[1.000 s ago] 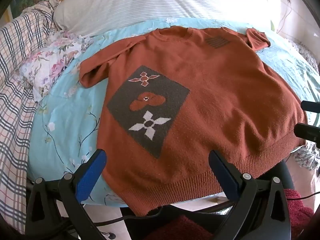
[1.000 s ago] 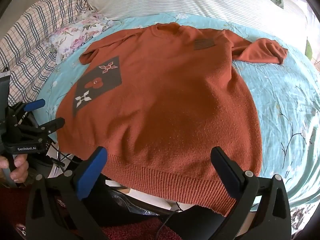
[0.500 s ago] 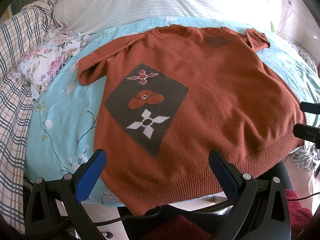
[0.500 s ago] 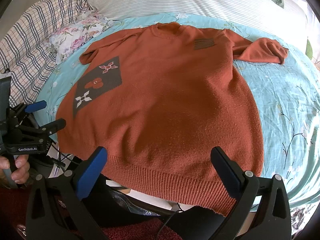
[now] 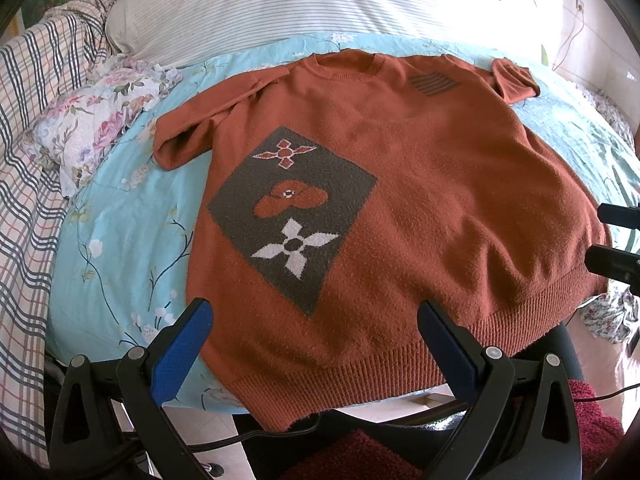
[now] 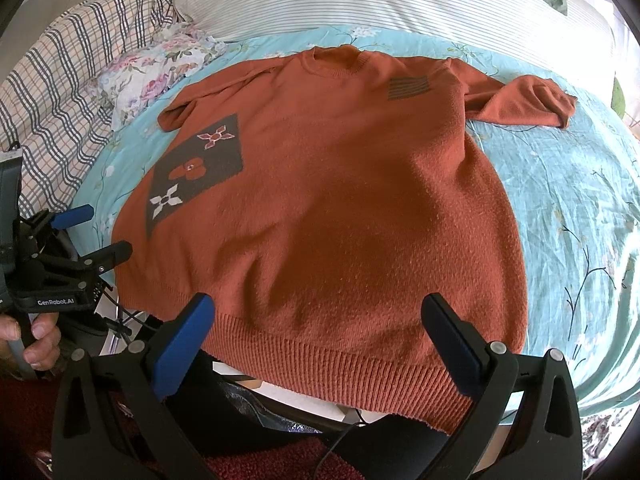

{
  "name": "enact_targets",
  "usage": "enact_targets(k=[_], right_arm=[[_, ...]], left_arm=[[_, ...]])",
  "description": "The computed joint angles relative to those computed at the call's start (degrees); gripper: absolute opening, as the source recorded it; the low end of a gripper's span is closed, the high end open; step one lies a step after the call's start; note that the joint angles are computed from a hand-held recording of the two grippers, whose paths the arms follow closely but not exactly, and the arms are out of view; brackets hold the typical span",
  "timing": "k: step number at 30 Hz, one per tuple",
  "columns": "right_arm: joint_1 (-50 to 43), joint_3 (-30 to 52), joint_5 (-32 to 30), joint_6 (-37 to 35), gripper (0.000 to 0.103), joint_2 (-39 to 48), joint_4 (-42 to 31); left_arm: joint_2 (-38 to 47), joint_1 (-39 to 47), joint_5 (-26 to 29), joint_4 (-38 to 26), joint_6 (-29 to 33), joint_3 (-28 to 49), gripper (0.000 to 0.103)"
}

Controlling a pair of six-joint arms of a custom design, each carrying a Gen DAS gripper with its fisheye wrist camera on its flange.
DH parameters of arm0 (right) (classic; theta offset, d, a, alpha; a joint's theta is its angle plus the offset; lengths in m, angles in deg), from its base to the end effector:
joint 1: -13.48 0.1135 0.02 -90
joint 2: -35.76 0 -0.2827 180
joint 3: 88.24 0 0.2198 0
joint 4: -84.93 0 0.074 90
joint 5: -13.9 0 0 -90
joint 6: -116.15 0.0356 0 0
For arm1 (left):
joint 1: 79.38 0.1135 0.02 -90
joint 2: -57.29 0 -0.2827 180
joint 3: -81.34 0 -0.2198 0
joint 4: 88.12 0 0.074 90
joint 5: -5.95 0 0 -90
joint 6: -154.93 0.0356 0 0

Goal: Fold small clothes

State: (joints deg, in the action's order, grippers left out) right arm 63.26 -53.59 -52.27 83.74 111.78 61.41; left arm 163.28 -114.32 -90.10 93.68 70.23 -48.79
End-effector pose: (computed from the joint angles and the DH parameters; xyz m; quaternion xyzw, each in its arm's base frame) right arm 0.1155 0.1143 0.1461 0.1098 0.9498 0.0520 0.2883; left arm 0.2351 -0.1597 0.1139 0.3118 0.8981 -0.0297 0.3086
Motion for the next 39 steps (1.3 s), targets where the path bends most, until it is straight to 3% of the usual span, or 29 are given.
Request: enact_targets(k=[12,17,22,26,31,39], right_arm=[[-2.88,-0.31,-0.79,-2.42,0.103,0.20,1.84],[-4.64,-1.97,1.86,-3.55,0.103,0.49,3.47],[-10.67,-5.58,2.00,-7.68,0.103,-3.70,7.31],[-21.11,-9.68,-2.22,-14.09,0.103,-8.11,13.29],[-37.71,-11.39,-12.87,-22.36,0.103,-10.19,17.19],[-60.88,-4.99,-24.84,-36.94,0.096,-3.16,19.72]], left_arm=[[1.27,-0.90,-0.66,0.71,-0.60,0.32,0.102],[2.22,1.13,4.82,-4.13,-1.80,3.77,0.102],[4.27,2.09,6.00,-6.61,-1.73,7.49,0.102],[6.39,2.10,5.35,-6.98,-1.24,10.23,0.102],[9.51,1.50,3.48,-6.87,-0.75,13.68,0.102],[13.42,1.07,3.06,-7.76,-0.68,19.02,0.102]])
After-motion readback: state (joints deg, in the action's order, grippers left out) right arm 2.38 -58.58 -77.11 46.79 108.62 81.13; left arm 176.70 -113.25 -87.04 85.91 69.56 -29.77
